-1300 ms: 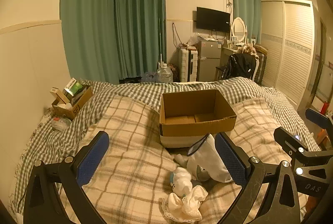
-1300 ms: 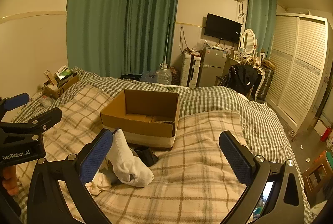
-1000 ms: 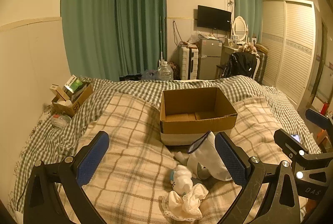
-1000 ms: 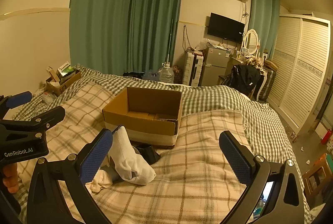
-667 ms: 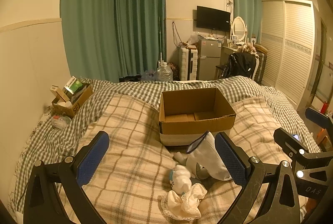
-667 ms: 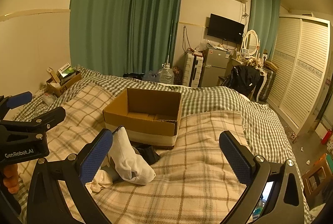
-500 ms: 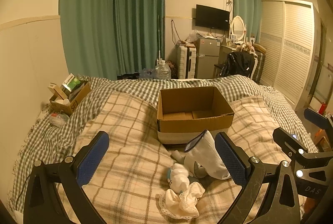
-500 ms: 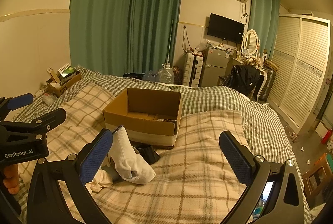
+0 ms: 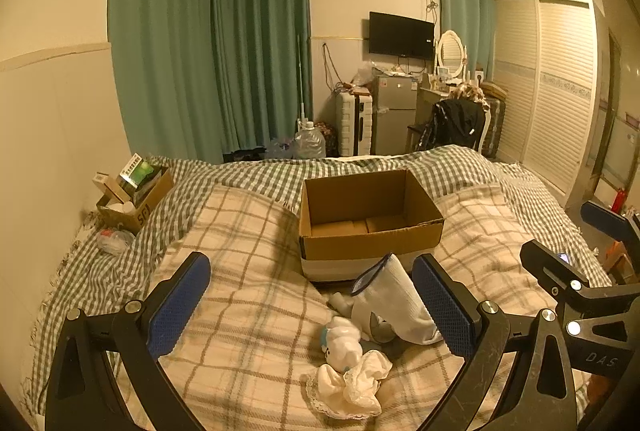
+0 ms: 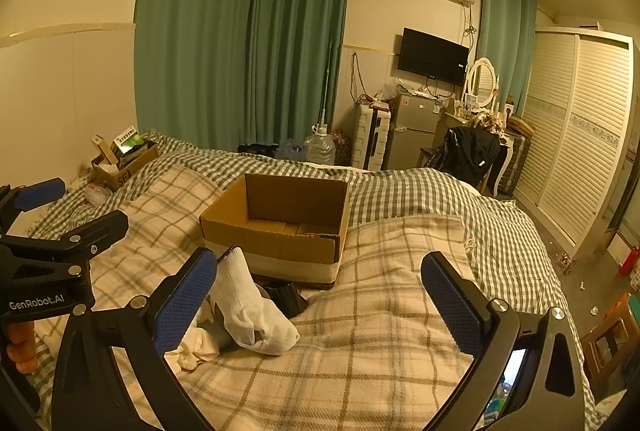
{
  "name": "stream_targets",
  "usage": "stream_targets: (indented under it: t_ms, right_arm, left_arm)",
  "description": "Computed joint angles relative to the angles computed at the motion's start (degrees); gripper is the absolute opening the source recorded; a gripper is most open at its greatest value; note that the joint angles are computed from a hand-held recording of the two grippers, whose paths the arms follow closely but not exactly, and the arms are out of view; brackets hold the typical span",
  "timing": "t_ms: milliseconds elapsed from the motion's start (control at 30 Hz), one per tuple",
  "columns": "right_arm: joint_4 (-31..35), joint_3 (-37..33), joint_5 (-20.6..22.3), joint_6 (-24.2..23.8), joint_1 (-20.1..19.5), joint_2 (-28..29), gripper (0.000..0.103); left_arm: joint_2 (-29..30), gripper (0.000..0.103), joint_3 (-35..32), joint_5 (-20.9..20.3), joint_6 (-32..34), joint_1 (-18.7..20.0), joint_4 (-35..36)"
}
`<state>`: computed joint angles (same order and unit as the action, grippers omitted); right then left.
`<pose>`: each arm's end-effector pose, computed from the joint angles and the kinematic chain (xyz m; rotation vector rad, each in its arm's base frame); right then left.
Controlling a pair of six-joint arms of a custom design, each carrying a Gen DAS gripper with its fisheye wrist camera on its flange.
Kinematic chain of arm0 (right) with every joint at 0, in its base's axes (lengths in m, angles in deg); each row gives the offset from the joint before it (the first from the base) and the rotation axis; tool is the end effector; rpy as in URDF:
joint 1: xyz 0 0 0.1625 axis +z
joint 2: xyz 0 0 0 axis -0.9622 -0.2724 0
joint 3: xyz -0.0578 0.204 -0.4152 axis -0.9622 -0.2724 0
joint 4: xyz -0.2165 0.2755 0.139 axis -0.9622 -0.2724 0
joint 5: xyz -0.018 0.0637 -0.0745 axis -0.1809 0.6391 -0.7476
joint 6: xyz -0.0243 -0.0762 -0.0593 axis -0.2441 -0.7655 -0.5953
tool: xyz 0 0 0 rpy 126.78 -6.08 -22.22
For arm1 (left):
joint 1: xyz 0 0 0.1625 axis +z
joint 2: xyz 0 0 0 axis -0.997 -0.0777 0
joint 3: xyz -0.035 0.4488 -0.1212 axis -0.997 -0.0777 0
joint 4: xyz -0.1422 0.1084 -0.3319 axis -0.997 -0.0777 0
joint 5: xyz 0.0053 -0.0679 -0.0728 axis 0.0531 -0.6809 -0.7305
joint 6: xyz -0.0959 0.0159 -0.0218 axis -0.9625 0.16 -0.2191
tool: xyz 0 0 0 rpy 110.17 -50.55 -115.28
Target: Organize objects
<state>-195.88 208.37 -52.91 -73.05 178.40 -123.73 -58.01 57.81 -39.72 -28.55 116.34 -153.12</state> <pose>0.2138 -0.4832 0.3078 0.7858 -2.0607 1.1567 -0.3716 -0.4850 0.1495 0.5034 2.0605 -1.1944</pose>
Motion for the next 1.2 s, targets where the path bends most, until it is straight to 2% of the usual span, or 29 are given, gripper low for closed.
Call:
stream_targets:
  t_ms: [100,200,267,367,533,633,733,767,800,833,867,933,1000,1133,1200]
  right_arm:
    - [0.3,0.08,-0.16,-0.07,0.44,-0.37,0.102]
    - [-0.22,0.61,-0.1,0.13,0.9,-1.36,0.102]
    - [-0.33,0.89,-0.14,0.24,1.42,-2.15,0.102]
    - [-1.62,1.18,-1.39,-0.98,2.35,-2.83,0.102]
    - [-2.57,3.22,-1.55,-1.59,1.34,-3.49,0.102]
    - [-1.76,3.66,-2.3,-1.36,-0.39,-2.38,0.102]
    - [-0.77,3.28,-3.5,-1.89,-1.83,-0.47,0.102]
    - [-0.51,3.26,-3.66,-1.95,-2.19,0.02,0.102]
    - [0.09,3.19,-3.66,-1.85,-2.65,0.44,0.102]
    - [1.07,2.96,-3.52,-1.44,-3.15,0.91,0.102]
    - [2.15,2.62,-3.25,-1.14,-3.58,1.41,0.102]
    - [3.17,1.74,-2.93,-1.91,-4.11,2.63,0.102]
    - [3.25,0.42,-3.86,-3.19,-4.09,4.46,0.102]
    - [4.64,-3.44,-5.66,-4.86,-3.68,7.97,0.102]
    - [8.17,-4.9,-5.03,-4.37,-3.63,8.69,0.096]
  left_arm:
    - [-0.88,0.103,0.07,-0.86,-1.76,-0.16,1.75]
    - [-3.07,0.103,-0.71,-2.35,-8.93,-0.34,11.07]
    - [-3.82,0.103,-0.68,-3.67,-9.29,-0.76,12.06]
    - [-4.13,0.103,-0.85,-2.57,-11.53,-1.38,16.22]
    - [-3.87,0.103,-0.53,-7.47,-17.74,0.75,23.23]
    - [-1.02,0.103,-0.7,-8.14,-19.99,2.81,26.71]
    - [1.07,0.091,-0.76,-13.28,-19.55,5.07,28.17]
    - [1.78,0.08,-0.77,-15.13,-18.95,5.8,28.1]
    - [2.43,0.061,-0.98,-16.99,-18.39,6.6,28.64]
    - [2.78,0.047,-1.32,-19.31,-17.8,7.5,29.24]
    - [2.75,0.022,-1.28,-21.22,-17.54,8.23,28.66]
    - [2.28,0.016,0.08,-22.51,-16.43,8.53,23.73]
    - [1.25,0.012,1.71,-21.65,-15.32,8.08,18.63]
    - [-0.89,0.012,2.82,-16.27,-14.16,7.25,15.98]
    - [-1.82,0.012,2.77,-13.22,-14.63,7.29,16.35]
